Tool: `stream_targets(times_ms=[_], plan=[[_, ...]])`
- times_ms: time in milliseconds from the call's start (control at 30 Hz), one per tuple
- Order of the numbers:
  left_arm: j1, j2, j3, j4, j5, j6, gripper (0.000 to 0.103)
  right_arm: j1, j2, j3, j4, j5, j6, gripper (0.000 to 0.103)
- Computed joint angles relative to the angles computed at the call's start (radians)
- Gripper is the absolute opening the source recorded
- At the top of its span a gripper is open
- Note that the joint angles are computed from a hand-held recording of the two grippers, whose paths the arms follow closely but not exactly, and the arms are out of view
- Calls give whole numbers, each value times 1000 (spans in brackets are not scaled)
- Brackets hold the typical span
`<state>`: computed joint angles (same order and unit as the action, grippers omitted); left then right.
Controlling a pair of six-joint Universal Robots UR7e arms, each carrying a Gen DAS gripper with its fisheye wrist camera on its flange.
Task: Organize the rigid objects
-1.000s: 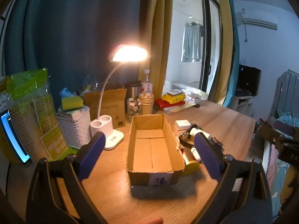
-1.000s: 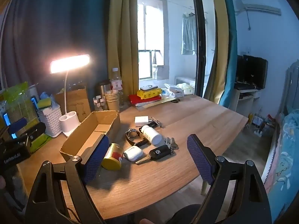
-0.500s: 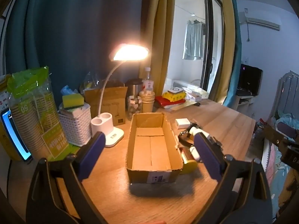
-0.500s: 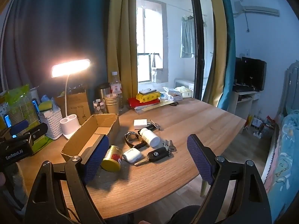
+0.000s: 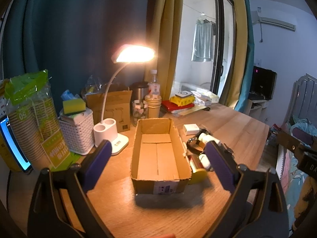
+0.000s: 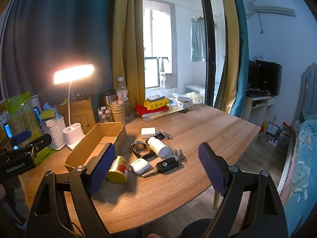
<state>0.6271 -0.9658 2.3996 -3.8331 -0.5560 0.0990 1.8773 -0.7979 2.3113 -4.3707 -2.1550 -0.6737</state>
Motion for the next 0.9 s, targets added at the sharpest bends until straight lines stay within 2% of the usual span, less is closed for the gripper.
stream_targets(times_ms=[433, 900], plan=[[15, -19, 7, -11, -59, 13, 96, -6, -4, 7, 1, 12, 1, 88], [4, 2, 2, -44, -37, 34, 96, -20, -16, 5, 24, 27, 10, 88]])
